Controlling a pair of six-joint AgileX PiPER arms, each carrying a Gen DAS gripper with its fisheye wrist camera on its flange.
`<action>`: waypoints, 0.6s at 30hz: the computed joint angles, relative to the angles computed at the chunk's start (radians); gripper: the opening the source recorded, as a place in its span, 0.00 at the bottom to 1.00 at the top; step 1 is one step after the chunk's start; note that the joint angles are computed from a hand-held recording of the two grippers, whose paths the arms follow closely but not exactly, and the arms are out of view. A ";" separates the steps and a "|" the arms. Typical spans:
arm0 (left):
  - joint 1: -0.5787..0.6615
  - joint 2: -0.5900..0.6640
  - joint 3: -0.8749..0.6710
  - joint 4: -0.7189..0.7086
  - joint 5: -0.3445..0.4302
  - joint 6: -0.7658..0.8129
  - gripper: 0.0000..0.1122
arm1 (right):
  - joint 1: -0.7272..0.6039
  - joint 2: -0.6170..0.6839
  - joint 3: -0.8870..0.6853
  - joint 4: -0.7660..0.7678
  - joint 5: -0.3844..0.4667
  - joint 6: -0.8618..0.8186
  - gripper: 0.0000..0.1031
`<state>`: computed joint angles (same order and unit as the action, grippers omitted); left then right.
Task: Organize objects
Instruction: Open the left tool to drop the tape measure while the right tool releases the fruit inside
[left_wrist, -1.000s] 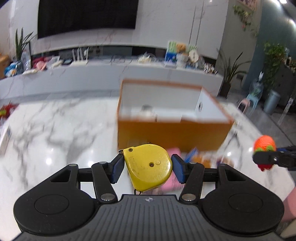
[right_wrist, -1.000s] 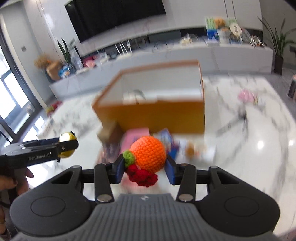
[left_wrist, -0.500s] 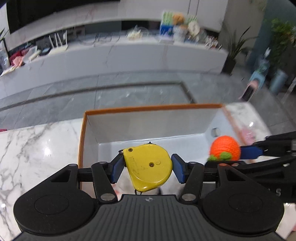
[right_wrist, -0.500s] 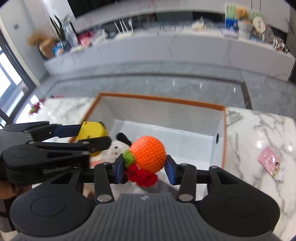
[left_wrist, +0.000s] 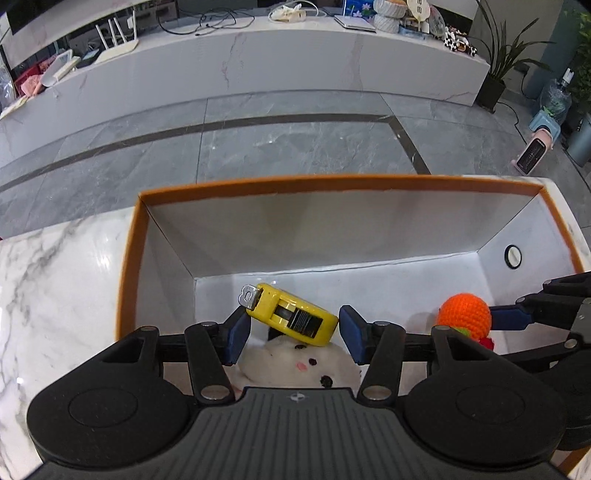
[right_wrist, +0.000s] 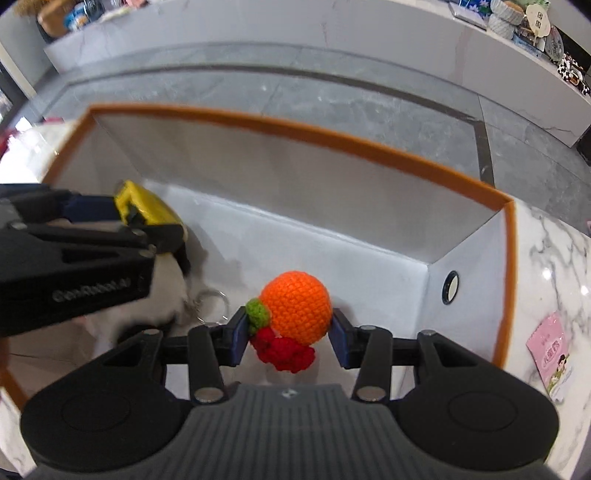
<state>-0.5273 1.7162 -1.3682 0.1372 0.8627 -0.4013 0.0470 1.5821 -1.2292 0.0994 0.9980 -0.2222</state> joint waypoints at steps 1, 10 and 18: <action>0.004 0.005 0.000 -0.009 -0.001 0.004 0.54 | 0.004 0.010 -0.001 -0.013 0.006 0.007 0.46; 0.007 -0.002 0.022 -0.025 -0.019 0.008 0.54 | 0.071 0.057 -0.001 -0.087 0.046 0.117 0.47; -0.023 -0.026 0.034 0.048 -0.032 -0.044 0.56 | 0.067 0.017 -0.001 -0.074 0.044 0.124 0.76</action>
<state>-0.5500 1.6905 -1.3338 0.1848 0.8311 -0.4458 0.1142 1.5991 -1.2299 0.0250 1.0424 -0.0977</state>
